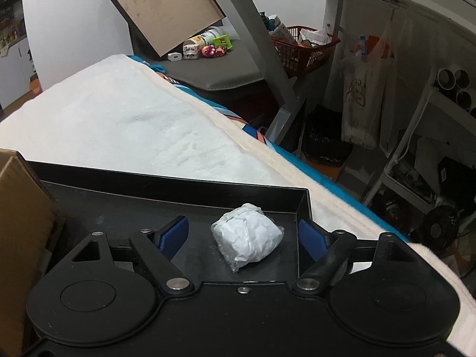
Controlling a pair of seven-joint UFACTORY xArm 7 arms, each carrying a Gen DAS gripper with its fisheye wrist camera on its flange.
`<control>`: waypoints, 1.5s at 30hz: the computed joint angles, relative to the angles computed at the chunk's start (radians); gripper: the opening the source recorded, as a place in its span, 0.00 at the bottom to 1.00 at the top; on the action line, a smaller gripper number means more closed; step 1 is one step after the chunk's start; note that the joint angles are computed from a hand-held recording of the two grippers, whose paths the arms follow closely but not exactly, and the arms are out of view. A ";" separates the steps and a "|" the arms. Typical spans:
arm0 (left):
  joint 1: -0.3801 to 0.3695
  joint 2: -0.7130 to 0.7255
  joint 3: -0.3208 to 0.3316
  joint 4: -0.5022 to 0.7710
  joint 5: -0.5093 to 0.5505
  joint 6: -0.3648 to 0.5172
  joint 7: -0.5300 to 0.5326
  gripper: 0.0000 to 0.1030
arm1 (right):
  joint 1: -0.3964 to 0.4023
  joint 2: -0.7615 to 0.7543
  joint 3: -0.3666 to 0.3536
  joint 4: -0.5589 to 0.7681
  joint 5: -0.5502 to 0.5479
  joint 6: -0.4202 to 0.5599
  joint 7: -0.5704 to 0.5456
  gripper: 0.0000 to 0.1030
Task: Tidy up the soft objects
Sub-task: 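Close the right tool on the white tissue ball, then lift the tissue ball with the right tool and carry it over the box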
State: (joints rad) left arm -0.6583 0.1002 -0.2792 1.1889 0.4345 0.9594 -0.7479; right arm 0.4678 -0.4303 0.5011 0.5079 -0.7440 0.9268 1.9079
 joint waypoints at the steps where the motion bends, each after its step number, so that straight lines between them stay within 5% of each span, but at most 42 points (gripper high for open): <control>1: 0.001 0.000 0.000 0.000 -0.003 0.000 0.000 0.65 | 0.000 0.002 -0.005 -0.002 0.003 -0.007 -0.001 0.74; 4: 0.003 -0.003 0.001 -0.004 -0.010 -0.006 0.003 0.65 | 0.008 0.002 -0.031 -0.021 0.019 -0.066 -0.034 0.49; 31: 0.081 -0.157 -0.016 -0.170 -0.093 -0.158 0.013 0.65 | 0.053 -0.103 0.042 0.095 0.221 0.063 -0.198 0.48; 45: 0.132 -0.244 -0.019 -0.289 -0.165 -0.297 0.046 0.62 | 0.046 -0.058 0.069 0.237 0.236 0.091 -0.306 0.48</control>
State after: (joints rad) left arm -0.5268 -0.1441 -0.2985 0.8995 0.2695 0.6628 -0.7020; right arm 0.5142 -0.4886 0.5701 0.7451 -0.5085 1.0174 1.6015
